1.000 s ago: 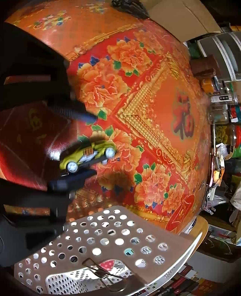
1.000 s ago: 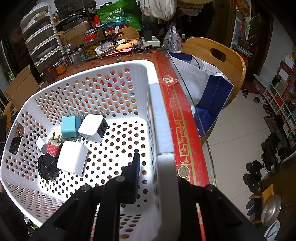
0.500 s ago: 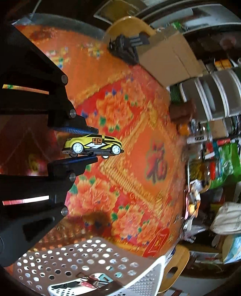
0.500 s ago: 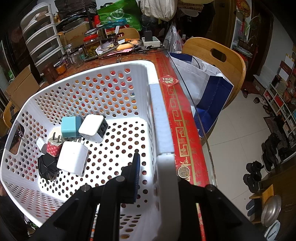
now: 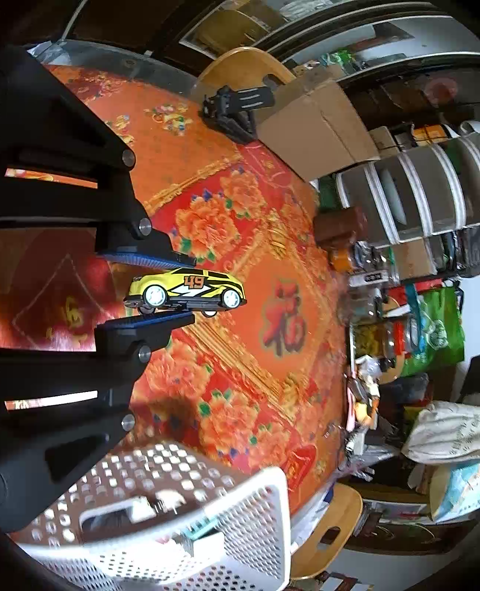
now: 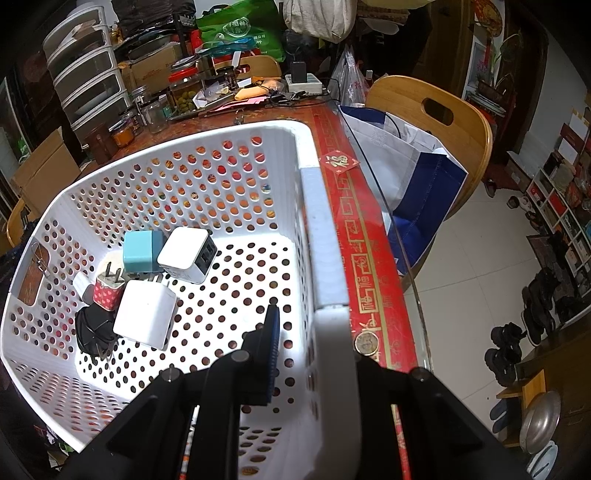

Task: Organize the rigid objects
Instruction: 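Grasp the yellow toy car with the left tool and lift it, then lower the yellow toy car into the basket and open the left tool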

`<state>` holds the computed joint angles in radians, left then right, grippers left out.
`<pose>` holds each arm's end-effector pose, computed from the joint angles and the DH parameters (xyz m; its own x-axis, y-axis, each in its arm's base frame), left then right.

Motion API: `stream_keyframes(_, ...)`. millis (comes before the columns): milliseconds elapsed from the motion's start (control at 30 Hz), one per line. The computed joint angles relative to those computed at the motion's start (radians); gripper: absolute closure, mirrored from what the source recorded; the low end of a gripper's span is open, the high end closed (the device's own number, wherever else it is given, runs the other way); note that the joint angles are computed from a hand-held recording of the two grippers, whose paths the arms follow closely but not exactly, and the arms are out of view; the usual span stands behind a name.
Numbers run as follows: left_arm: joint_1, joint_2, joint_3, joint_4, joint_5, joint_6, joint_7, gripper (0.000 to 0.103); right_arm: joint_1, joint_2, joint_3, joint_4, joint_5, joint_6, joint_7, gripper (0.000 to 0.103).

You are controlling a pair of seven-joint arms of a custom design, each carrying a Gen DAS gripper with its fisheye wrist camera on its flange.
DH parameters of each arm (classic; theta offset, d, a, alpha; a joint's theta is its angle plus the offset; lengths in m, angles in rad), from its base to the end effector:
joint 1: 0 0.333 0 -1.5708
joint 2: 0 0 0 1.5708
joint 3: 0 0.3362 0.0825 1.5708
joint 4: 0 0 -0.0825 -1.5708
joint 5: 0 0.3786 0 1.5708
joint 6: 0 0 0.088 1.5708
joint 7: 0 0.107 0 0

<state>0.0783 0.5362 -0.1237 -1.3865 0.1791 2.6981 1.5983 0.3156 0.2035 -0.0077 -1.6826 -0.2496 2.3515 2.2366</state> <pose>0.7633 -0.0161 0.5141 -0.1081 -0.9863 -0.1242 -0.7006 0.1642 -0.6944 0.6309 0.1974 0.5509 -0.2010 -0.9765 -0.0784 -0.8495 0.2136 -0.4824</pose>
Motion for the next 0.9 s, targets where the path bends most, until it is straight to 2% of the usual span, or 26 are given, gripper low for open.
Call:
stream_keyframes(233,-0.014,-0.057,-0.016,-0.027,-0.002,0.025,0.010,0.082,0.001,0.001,0.000,0.001,0.000,-0.001,0.000,0.086)
stream_keyframes(500,-0.037,-0.104,-0.052,-0.031,-0.029,0.016,0.064,0.082,0.001,0.001,-0.001,0.001,0.000,-0.001,0.000,0.086)
stream_keyframes(700,-0.074,-0.132,-0.055,-0.050,-0.023,0.018,0.083,0.082,0.001,0.001,0.000,0.001,0.001,-0.001,-0.001,0.086)
stream_keyframes(800,-0.083,-0.132,-0.063,-0.042,-0.035,-0.003,0.100,0.082,0.001,0.001,0.000,0.001,0.001,0.000,0.000,0.086)
stream_keyframes(900,-0.089,-0.116,-0.083,0.000,-0.066,-0.075,0.135,0.082,0.001,0.001,0.000,0.001,0.001,0.000,0.000,0.086)
